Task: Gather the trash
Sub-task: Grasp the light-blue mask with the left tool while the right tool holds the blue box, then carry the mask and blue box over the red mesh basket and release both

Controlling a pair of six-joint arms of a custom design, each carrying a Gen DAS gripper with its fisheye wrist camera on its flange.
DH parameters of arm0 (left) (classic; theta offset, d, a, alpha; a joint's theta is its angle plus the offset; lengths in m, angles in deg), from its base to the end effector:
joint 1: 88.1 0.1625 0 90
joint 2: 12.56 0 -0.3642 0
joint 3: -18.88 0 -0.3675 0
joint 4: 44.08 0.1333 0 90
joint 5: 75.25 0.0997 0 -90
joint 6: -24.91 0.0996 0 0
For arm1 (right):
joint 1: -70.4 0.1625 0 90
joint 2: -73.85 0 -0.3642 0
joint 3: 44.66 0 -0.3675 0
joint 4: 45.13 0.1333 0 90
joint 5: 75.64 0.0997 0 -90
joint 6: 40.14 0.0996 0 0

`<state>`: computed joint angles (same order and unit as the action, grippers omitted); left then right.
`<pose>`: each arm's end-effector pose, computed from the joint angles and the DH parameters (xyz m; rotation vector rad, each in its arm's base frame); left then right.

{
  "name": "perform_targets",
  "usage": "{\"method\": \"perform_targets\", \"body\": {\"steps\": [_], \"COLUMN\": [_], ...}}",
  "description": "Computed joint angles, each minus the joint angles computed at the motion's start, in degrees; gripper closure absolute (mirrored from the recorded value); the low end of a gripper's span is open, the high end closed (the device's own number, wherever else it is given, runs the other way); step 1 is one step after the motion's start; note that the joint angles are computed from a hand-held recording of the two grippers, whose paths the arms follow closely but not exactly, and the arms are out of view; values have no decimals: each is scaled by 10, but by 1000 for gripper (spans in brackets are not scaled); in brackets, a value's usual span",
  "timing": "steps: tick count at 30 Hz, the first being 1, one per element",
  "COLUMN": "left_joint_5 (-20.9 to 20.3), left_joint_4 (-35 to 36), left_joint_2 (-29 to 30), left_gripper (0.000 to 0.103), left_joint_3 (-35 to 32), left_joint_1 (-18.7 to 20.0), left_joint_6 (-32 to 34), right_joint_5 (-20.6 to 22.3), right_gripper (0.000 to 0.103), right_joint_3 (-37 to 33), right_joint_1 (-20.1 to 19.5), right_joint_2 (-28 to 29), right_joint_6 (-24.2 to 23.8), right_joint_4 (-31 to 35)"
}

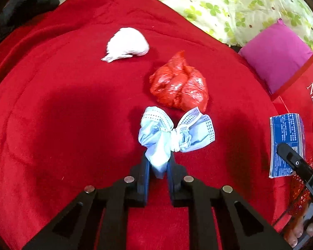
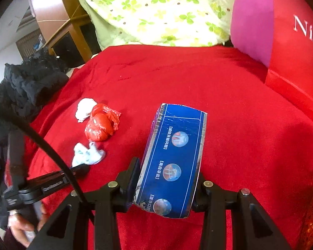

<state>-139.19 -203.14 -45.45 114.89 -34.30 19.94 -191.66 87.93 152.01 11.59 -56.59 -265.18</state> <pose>-0.1999 -0.5729 -0.0462 0.7033 2.6380 -0.3547 0.0273 -0.4294 0.1798 -0.1395 -2.2640 1.1490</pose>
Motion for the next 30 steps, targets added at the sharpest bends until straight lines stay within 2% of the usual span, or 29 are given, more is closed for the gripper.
{"method": "perform_targets", "body": {"steps": [5,10,14,17,21,25,30], "left_joint_5": [30,30,47,64,72,100,107], "left_joint_4": [-12,-31,-85,-123,-161,-229,-300], "left_joint_2": [-26,-68,-111,-121,-123,-123,-123], "left_gripper": [88,88,88,88,88,88,88], "left_joint_3": [38,88,148,173,187,214,243], "left_joint_1": [-21,-39,-58,-70,-80,-100,-120], "left_joint_6": [-8,-10,15,27,35,63,93], "right_joint_5": [13,9,13,20,33,52,76], "right_gripper": [61,61,61,61,61,61,61], "right_joint_3": [11,16,20,27,38,53,72], "right_joint_1": [-4,-4,-6,-6,-8,-12,-18], "right_joint_2": [0,2,-2,-6,-15,-29,-48], "right_joint_6": [-10,-11,-5,-7,-10,-7,-5], "right_joint_4": [-32,-60,-68,-78,-87,-99,-112]}}
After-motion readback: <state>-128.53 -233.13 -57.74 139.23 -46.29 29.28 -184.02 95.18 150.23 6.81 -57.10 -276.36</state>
